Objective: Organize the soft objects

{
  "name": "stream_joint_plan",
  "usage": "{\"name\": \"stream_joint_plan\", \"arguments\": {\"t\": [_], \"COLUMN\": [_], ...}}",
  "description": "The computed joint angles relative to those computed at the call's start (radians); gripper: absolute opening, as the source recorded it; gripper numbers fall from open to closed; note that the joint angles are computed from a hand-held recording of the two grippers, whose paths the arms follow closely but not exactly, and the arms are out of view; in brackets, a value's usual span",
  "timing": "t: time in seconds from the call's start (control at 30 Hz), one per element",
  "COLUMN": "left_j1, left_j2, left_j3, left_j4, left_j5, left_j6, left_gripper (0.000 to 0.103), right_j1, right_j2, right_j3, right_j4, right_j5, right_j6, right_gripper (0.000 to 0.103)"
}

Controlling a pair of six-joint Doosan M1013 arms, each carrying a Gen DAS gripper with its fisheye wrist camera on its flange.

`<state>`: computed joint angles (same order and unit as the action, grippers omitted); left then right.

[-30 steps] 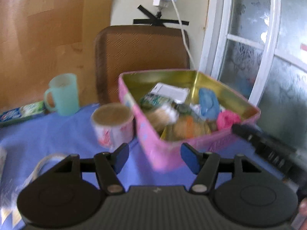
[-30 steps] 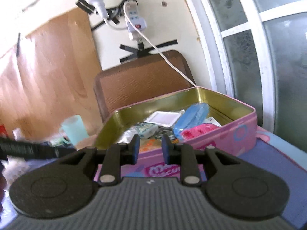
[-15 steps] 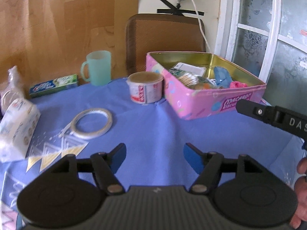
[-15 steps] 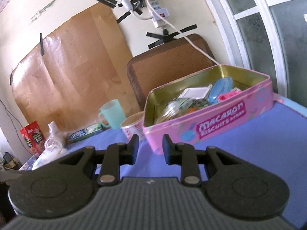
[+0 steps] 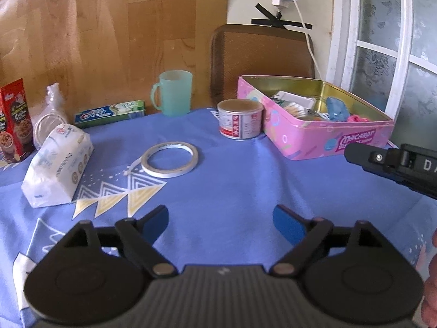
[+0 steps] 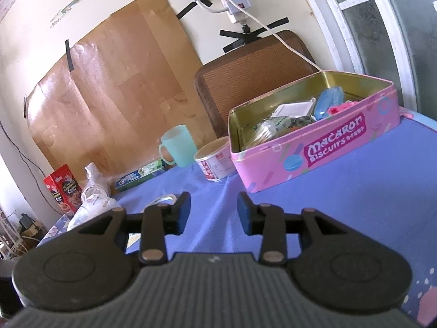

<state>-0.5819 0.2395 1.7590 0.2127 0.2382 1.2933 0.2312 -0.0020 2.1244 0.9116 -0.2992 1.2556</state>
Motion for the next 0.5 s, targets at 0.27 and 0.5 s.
{"name": "stream_joint_plan", "arguments": {"t": [0.27, 0.5], "left_j1": [-0.002, -0.007], "left_j2": [-0.003, -0.002], "left_j3": [0.009, 0.011], "left_j4": [0.106, 0.112], "left_j5": [-0.006, -0.009], "left_j6": [-0.095, -0.091], "left_gripper": [0.092, 0.092], "right_j1": [0.011, 0.013], "right_j2": [-0.006, -0.007], "right_j3": [0.007, 0.01], "right_j4": [0.012, 0.032], "right_j5": [-0.036, -0.043], "right_j6": [0.003, -0.003], "right_gripper": [0.046, 0.048]}}
